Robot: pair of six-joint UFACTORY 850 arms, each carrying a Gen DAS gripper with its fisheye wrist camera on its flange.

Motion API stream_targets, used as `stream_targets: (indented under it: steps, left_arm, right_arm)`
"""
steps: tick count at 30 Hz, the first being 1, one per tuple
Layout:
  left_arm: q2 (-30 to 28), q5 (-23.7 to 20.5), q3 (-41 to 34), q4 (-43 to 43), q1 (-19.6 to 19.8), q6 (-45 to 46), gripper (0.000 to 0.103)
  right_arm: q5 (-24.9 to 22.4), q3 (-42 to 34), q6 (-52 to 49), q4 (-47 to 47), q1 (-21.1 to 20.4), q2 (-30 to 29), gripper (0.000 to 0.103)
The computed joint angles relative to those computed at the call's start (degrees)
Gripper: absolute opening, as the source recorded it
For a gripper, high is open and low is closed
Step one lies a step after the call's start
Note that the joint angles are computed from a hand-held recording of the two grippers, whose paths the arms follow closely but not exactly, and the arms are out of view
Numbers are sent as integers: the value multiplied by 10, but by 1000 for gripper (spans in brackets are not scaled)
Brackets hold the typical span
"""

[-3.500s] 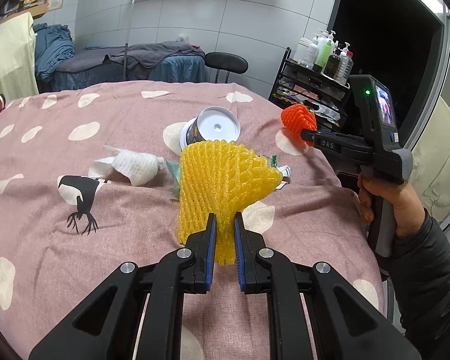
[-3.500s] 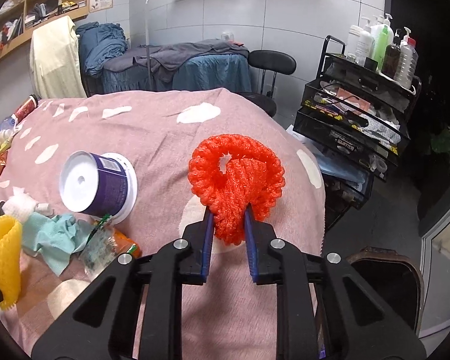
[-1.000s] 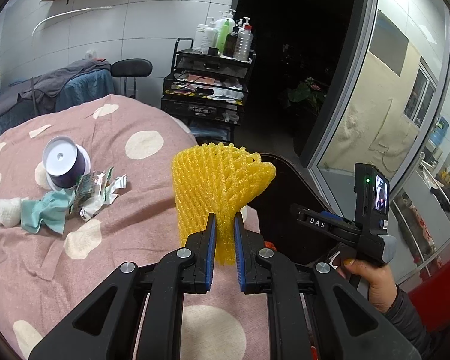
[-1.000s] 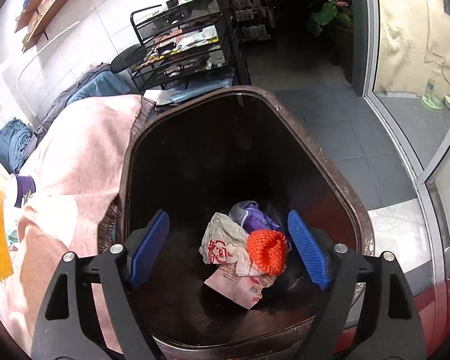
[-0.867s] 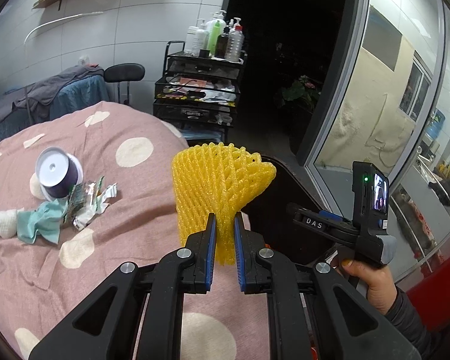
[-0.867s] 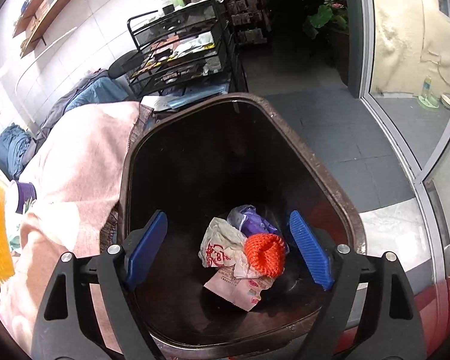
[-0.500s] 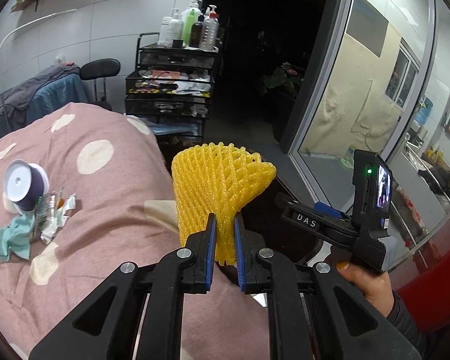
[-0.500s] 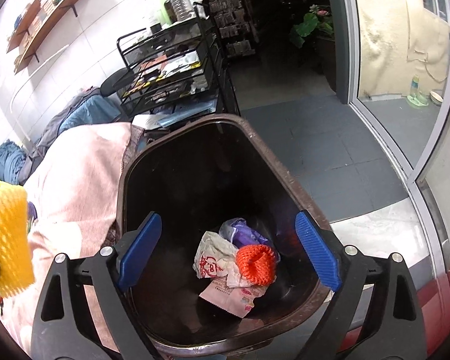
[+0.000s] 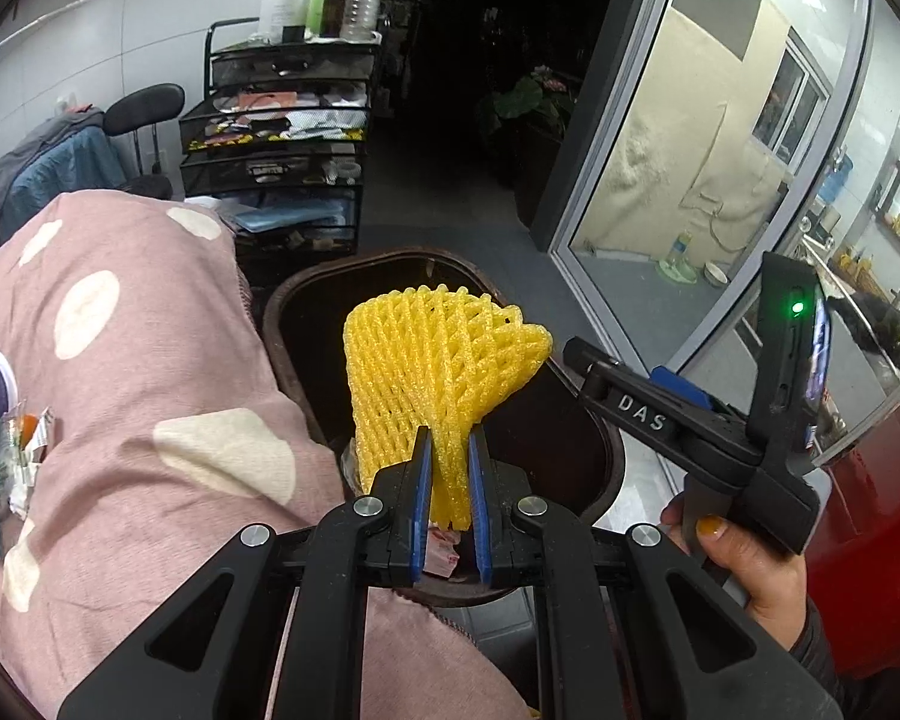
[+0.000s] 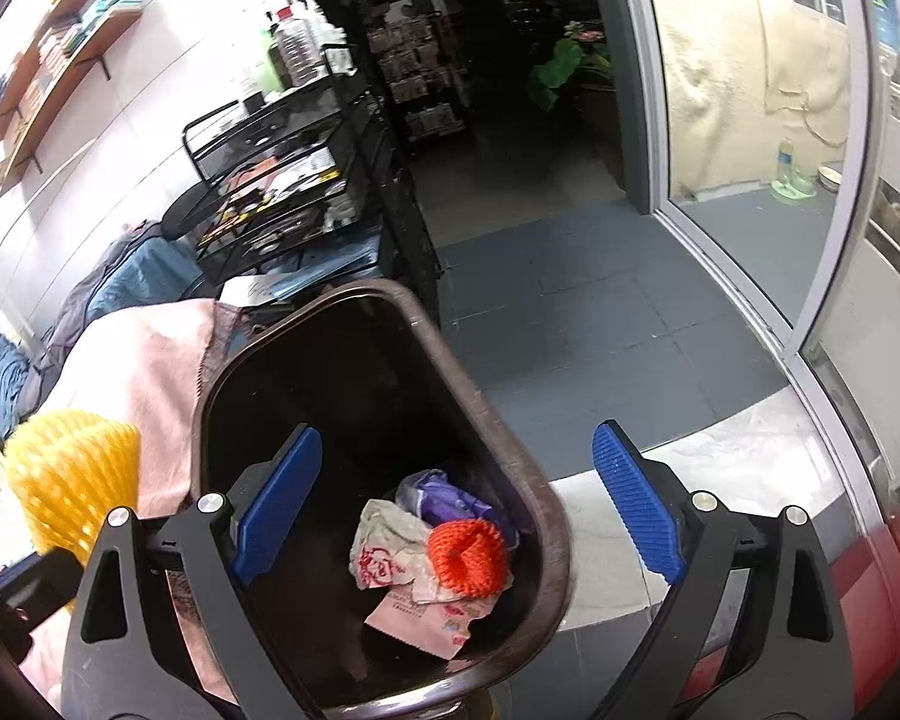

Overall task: Collect trash
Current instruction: 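Carry the yellow foam net over the bin and open the left tool, then move both tools back over the remaining trash on the bedspread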

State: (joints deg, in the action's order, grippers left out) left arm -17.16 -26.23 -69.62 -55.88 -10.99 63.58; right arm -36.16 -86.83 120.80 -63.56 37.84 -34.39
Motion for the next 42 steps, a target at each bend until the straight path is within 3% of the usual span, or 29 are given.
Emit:
stream_targets:
  steps: [14,15,16,18,22,27,42]
  left_arm:
    - [-41,39,-32,162,-29,-150,15]
    - [-40,41,-30,167,-29,-152,27]
    - [-42,39,-32,166,-29,-154,48]
    - [-36,40,-25,123,-21,-121,69]
    - [-15,49,-9,55,-11,-56,83]
    - [14,69,17,-10,-7,17,91]
    - [74,91,76,-121,36,130,95]
  right_arm:
    - [-18,16,7,2,-6,9,91]
    - [-17,16,4,3,-7,9,91]
    - [-18,13,3,4,-6,7,91]
    - [-19,12,1,5,-5,6,92]
    - [-20,8,-3,7,-2,3,93]
    - [-20,2,-9,5,2,0,94]
    - [-5,-11,-9,-25,13,-4,95]
